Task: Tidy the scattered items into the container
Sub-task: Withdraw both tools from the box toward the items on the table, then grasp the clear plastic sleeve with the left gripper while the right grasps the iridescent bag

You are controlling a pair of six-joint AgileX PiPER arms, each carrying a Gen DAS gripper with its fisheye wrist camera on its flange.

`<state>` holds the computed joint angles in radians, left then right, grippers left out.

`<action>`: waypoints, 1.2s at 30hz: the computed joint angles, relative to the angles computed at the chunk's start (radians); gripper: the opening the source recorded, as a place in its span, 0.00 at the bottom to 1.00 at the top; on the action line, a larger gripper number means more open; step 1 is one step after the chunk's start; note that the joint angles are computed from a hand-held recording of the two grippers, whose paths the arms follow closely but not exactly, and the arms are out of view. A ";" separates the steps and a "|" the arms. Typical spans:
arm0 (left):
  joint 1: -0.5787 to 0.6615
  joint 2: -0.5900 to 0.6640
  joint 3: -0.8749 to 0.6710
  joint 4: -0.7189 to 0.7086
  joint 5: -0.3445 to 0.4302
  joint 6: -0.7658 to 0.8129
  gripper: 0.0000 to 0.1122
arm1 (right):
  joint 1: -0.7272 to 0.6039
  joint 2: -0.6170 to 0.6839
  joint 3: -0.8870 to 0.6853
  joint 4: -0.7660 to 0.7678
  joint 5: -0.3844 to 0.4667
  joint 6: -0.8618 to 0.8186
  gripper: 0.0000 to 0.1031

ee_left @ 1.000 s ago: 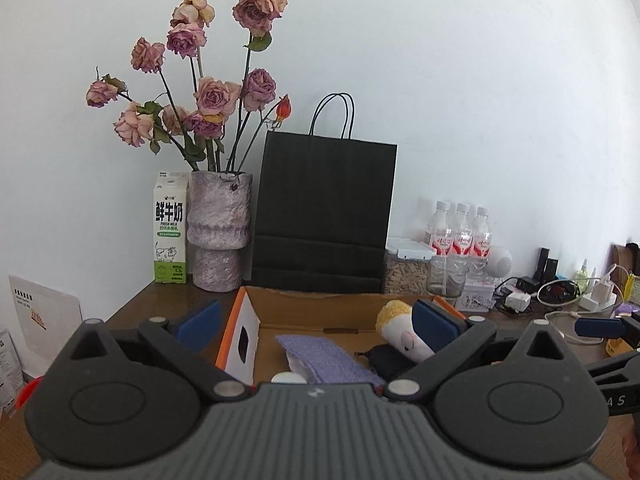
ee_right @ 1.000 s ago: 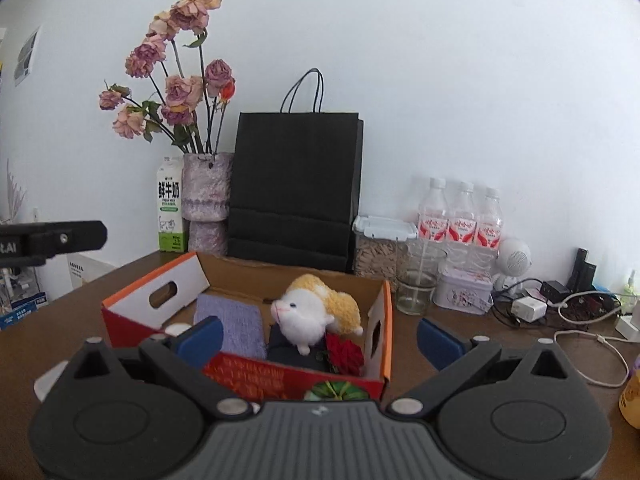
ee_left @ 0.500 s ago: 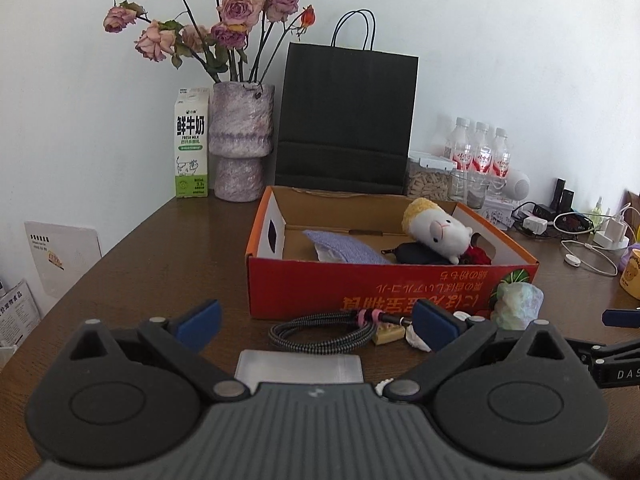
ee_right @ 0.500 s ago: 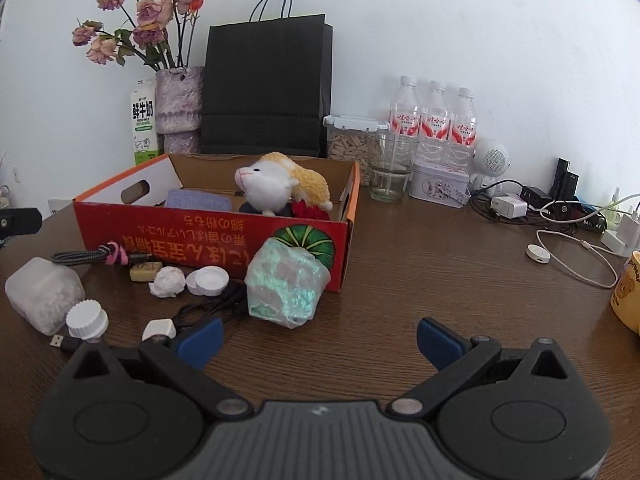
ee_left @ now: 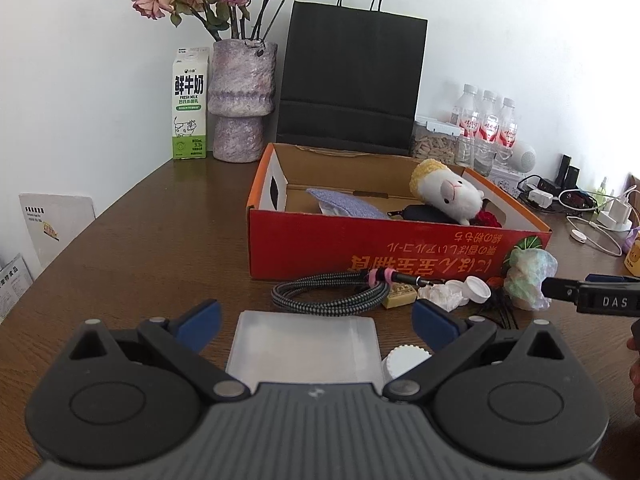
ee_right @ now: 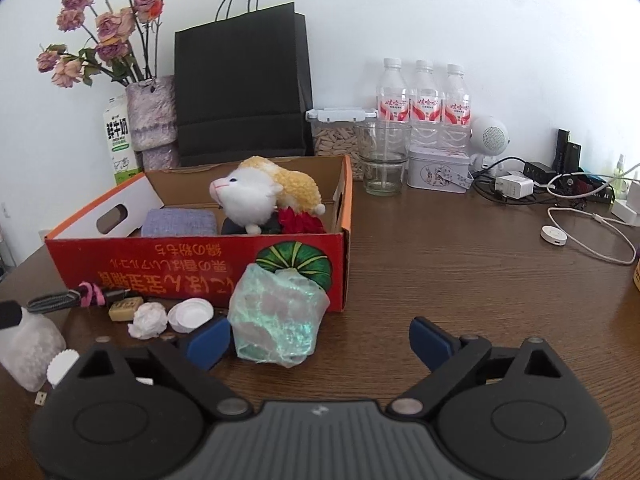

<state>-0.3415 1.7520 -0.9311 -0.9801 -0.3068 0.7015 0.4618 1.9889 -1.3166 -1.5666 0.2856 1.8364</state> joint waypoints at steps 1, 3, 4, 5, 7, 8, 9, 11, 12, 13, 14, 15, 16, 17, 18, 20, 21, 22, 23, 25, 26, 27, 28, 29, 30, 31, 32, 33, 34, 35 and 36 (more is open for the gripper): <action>0.001 0.006 -0.006 -0.020 0.006 0.025 0.92 | -0.005 0.003 -0.004 -0.001 -0.008 0.006 0.92; 0.006 0.020 -0.021 -0.080 0.023 0.091 0.92 | -0.007 0.009 -0.011 0.009 -0.012 -0.006 0.92; 0.012 0.027 -0.028 -0.106 0.035 0.119 0.92 | -0.005 0.014 -0.015 0.013 -0.010 -0.015 0.92; 0.017 0.034 -0.037 -0.147 0.043 0.157 0.92 | -0.001 0.017 -0.017 0.013 -0.005 -0.021 0.92; 0.030 0.053 -0.056 -0.218 0.057 0.218 0.92 | 0.013 0.022 -0.019 0.010 0.015 -0.033 0.92; 0.038 0.060 -0.064 -0.245 0.066 0.240 0.92 | 0.017 0.025 -0.020 0.003 0.025 -0.035 0.92; 0.047 0.070 -0.076 -0.282 0.075 0.271 0.92 | 0.020 0.027 -0.021 -0.001 0.030 -0.039 0.92; 0.067 0.088 -0.098 -0.313 0.105 0.302 0.92 | 0.020 0.030 -0.025 0.007 0.030 -0.051 0.92; 0.072 0.097 -0.109 -0.354 0.110 0.344 0.92 | 0.018 0.031 -0.028 0.005 0.027 -0.047 0.92; 0.074 0.106 -0.122 -0.412 0.109 0.405 0.92 | 0.017 0.032 -0.031 0.004 0.026 -0.045 0.92; 0.075 0.117 -0.137 -0.478 0.104 0.477 0.92 | 0.015 0.035 -0.037 0.007 0.026 -0.048 0.92; 0.077 0.128 -0.151 -0.539 0.104 0.542 0.92 | 0.015 0.039 -0.045 0.015 0.028 -0.057 0.92; 0.081 0.137 -0.162 -0.592 0.109 0.594 0.91 | 0.014 0.044 -0.053 0.024 0.029 -0.064 0.92; 0.086 0.144 -0.171 -0.633 0.117 0.629 0.90 | 0.012 0.049 -0.061 0.031 0.027 -0.071 0.92; 0.091 0.151 -0.177 -0.655 0.124 0.648 0.89 | 0.011 0.054 -0.068 0.033 0.025 -0.071 0.92; 0.086 0.153 -0.177 -0.613 0.107 0.607 0.81 | 0.007 0.065 -0.082 0.043 0.020 -0.076 0.91; 0.084 0.154 -0.175 -0.582 0.100 0.573 0.78 | 0.005 0.071 -0.091 0.061 0.017 -0.093 0.90; 0.080 0.154 -0.174 -0.562 0.090 0.552 0.76 | 0.004 0.077 -0.098 0.072 0.013 -0.105 0.88; 0.079 0.153 -0.170 -0.538 0.087 0.529 0.76 | 0.005 0.082 -0.104 0.084 0.011 -0.120 0.84; 0.072 0.155 -0.166 -0.500 0.074 0.492 0.75 | 0.006 0.087 -0.110 0.102 -0.001 -0.152 0.75; 0.069 0.156 -0.165 -0.484 0.069 0.477 0.75 | 0.008 0.087 -0.107 0.091 -0.009 -0.150 0.62; 0.067 0.158 -0.165 -0.464 0.062 0.456 0.75 | 0.010 0.086 -0.103 0.078 -0.016 -0.143 0.43; 0.065 0.158 -0.160 -0.432 0.057 0.424 0.75 | 0.010 0.085 -0.098 0.064 -0.026 -0.136 0.37; 0.063 0.158 -0.156 -0.406 0.052 0.400 0.75 | 0.013 0.083 -0.093 0.046 -0.027 -0.123 0.35; 0.061 0.158 -0.153 -0.384 0.047 0.379 0.75 | 0.019 0.078 -0.078 -0.013 -0.018 -0.069 0.32; 0.059 0.158 -0.149 -0.365 0.042 0.361 0.75 | 0.024 0.072 -0.063 -0.068 -0.008 -0.022 0.31; 0.057 0.157 -0.144 -0.346 0.036 0.340 0.75 | 0.031 0.068 -0.053 -0.100 0.004 0.006 0.31; 0.055 0.157 -0.140 -0.329 0.031 0.322 0.75 | 0.035 0.064 -0.046 -0.122 0.011 0.026 0.30; 0.055 0.157 -0.138 -0.315 0.029 0.308 0.75 | 0.037 0.061 -0.040 -0.146 0.017 0.049 0.30; 0.055 0.155 -0.137 -0.315 0.029 0.306 0.75 | 0.040 0.059 -0.037 -0.149 0.023 0.053 0.30; 0.055 0.154 -0.133 -0.306 0.029 0.295 0.75 | 0.040 0.058 -0.036 -0.145 0.026 0.047 0.29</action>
